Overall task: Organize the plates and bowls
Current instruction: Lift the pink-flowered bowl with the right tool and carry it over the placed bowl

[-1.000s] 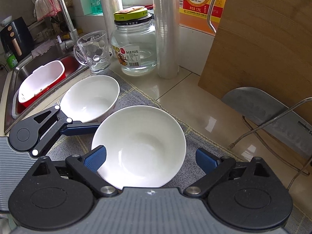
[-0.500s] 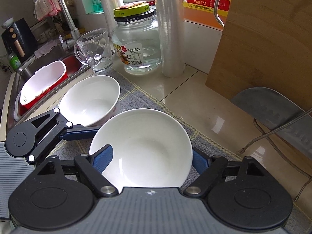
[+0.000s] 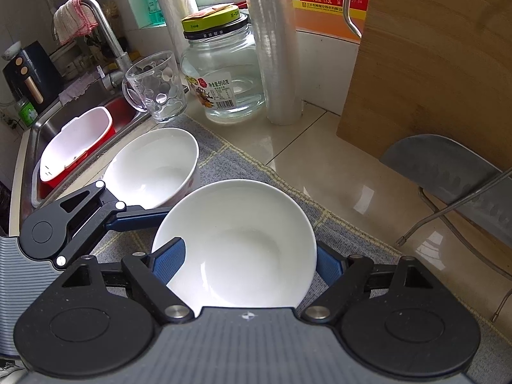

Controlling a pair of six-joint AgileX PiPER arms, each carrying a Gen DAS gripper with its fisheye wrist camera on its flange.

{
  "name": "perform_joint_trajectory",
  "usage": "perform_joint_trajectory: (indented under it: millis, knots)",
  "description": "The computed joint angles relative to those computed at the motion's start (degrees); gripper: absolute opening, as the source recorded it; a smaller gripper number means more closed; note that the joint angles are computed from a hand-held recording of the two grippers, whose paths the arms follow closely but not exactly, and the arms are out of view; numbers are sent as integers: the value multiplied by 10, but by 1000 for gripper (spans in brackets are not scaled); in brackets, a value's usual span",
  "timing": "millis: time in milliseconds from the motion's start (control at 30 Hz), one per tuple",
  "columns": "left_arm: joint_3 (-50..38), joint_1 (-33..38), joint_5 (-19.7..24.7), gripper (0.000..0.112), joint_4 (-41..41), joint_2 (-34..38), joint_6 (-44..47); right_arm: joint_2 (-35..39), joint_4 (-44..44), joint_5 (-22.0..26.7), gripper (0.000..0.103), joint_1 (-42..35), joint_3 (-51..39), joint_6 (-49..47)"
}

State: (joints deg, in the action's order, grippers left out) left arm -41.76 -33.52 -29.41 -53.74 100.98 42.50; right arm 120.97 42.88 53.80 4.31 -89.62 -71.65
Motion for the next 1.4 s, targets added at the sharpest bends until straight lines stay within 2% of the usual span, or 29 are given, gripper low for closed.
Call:
perform_joint_trajectory:
  millis: [100,467,667,800,1033,1400]
  knots:
    - [2,1,9,92,3,-6,-5,4,-2,16,89,-4,-12,14]
    - [18,-19,28,92,-44,-48,33,-41,1,8,90,-14,45,-7]
    - [26,-43,38,92,-136,-88,118,-78,9,15,90,-26,86,-26]
    - [33,-68,31,92,-201,-113,170,-98,24,35,90,-44,110,-37]
    - [43,-104,13,92,-256,-143,217,-140,32,40,91,-64,158,-57]
    - [41,-155,-12,92,-307,-159,252,-192,50,60,91,-106,214,-94]
